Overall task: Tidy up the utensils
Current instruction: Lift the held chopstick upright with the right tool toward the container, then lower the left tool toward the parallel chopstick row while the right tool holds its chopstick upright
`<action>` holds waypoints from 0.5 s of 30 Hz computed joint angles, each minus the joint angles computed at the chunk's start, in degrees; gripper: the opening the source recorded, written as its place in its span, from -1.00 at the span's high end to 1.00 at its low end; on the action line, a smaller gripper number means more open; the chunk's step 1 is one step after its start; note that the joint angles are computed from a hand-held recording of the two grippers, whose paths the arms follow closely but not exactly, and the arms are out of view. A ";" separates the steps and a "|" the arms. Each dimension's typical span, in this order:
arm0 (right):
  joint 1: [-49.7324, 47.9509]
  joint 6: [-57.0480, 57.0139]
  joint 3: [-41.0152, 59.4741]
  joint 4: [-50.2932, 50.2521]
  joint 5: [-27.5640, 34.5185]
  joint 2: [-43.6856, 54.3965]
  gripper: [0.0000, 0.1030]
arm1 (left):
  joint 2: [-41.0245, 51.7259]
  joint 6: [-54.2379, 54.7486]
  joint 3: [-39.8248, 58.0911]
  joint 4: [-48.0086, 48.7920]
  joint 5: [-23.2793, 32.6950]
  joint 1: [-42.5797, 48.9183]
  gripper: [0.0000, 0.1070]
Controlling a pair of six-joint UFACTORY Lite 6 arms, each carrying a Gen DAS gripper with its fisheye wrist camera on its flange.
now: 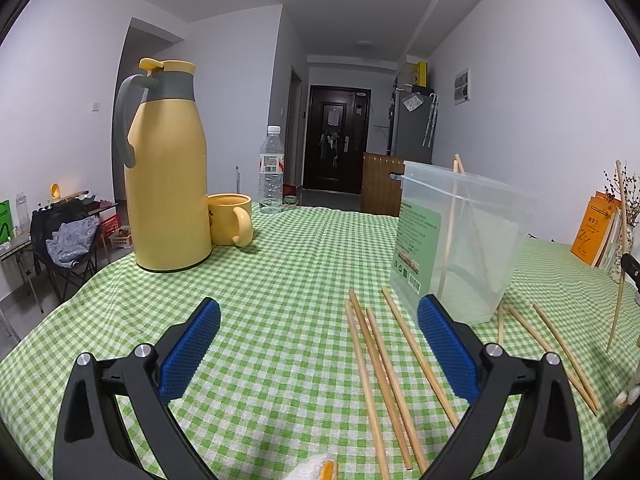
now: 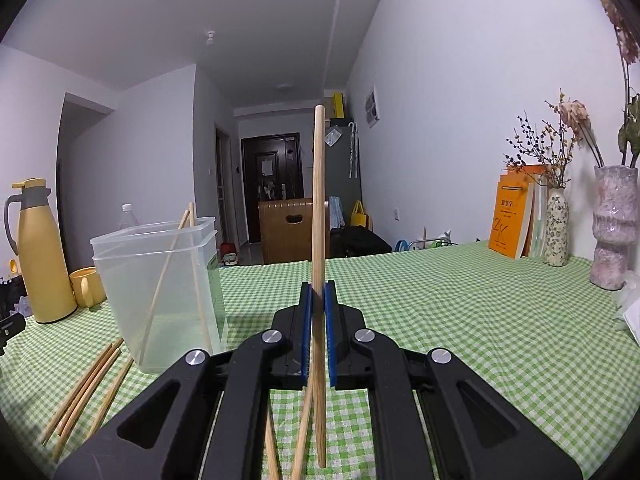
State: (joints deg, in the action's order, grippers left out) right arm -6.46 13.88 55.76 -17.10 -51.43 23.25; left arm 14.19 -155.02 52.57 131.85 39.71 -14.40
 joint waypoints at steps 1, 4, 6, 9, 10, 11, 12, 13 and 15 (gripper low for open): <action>-0.03 0.04 -0.02 -0.02 -0.06 -0.01 0.87 | 0.05 -0.04 0.06 0.03 -0.01 0.05 -0.80; -0.10 0.15 -0.24 0.08 -0.31 -0.14 0.87 | -0.04 -0.18 -0.11 0.15 0.21 0.00 -0.79; -0.06 0.05 -0.15 0.12 0.00 -0.19 0.87 | -0.16 -0.21 -0.23 0.30 0.11 0.05 -0.79; 0.02 -0.04 -0.11 0.20 0.19 -0.24 0.87 | -0.25 -0.04 -0.25 0.13 0.00 -0.02 -0.80; 0.01 0.01 -0.08 0.15 0.23 -0.21 0.87 | -0.31 -0.06 -0.30 0.14 0.00 -0.02 -0.80; 0.01 0.01 -0.08 0.15 0.23 -0.21 0.87 | -0.25 -0.06 -0.24 0.13 0.08 -0.05 -0.80; 0.08 0.02 -0.03 0.21 0.33 -0.21 0.87 | -0.25 -0.06 -0.24 0.13 0.08 -0.05 -0.80; 0.13 -0.07 -0.07 0.36 0.34 -0.23 0.87 | -0.22 -0.01 -0.23 0.15 0.12 -0.08 -0.80; 0.13 -0.04 -0.20 0.46 0.14 -0.26 0.87 | -0.14 0.06 -0.20 0.12 0.32 -0.19 -0.80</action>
State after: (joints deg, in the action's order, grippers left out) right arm -6.33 13.84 55.56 -16.65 -51.29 22.98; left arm 14.05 -154.95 52.37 131.97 40.03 -14.59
